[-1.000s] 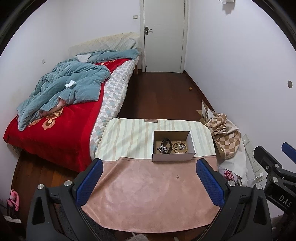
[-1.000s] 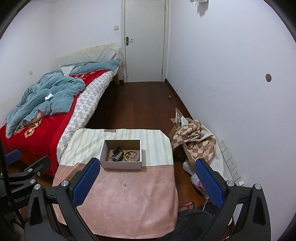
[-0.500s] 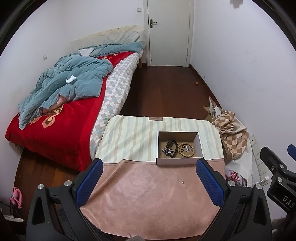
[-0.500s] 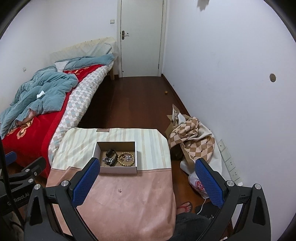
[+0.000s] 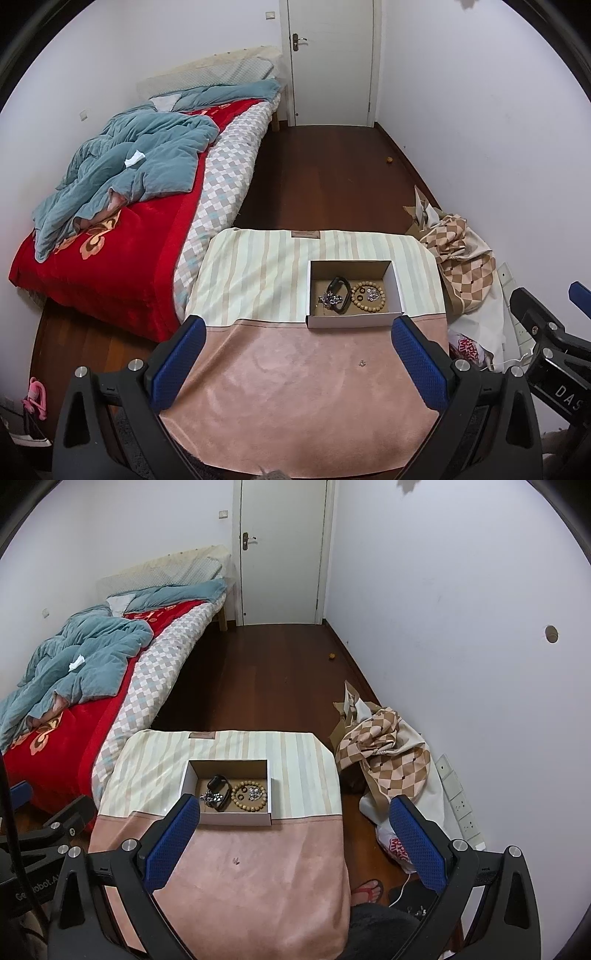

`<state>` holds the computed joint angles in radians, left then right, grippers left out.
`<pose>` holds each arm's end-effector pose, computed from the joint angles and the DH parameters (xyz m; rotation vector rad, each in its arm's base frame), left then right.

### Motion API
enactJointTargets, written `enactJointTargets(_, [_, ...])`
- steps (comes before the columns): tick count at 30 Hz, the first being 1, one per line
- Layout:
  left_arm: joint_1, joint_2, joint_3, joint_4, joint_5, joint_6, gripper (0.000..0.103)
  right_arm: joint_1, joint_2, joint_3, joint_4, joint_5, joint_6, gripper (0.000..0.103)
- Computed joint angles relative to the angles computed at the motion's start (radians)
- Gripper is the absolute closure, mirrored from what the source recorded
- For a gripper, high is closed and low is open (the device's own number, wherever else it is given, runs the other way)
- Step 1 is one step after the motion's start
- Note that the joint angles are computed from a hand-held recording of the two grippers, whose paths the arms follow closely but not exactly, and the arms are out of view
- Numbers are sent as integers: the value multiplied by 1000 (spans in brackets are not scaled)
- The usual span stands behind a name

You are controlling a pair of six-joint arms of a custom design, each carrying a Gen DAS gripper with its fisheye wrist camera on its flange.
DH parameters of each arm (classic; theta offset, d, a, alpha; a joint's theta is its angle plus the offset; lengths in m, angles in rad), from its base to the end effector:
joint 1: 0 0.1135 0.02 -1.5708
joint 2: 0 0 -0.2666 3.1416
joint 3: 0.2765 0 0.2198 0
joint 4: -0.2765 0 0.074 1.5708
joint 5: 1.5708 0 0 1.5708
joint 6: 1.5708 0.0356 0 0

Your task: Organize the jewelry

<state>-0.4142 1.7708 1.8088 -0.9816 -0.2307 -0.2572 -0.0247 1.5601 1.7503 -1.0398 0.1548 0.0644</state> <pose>0.3198 -0.1317 0.3548 0.1015 2.4766 0.0063 0.2853 -0.0125 0.3970 0.1780 2.4072 -0.1690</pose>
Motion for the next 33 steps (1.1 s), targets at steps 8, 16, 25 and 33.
enactJointTargets(8, [-1,-6,3,-6,-9,-6,0,8,-4,-4,-6,1,5,0])
enactJointTargets(16, [-2,-9,3,-8,-9,-8,0,9,-7,1,-13,4,4,0])
enactJointTargets(25, [-7,-2,20,-23,-20,-29,0,17,-13,1,-18,12,2,0])
enactJointTargets(33, [2,-5,14,-17,-18,-25,0,22,-15,8,-28,14,0,0])
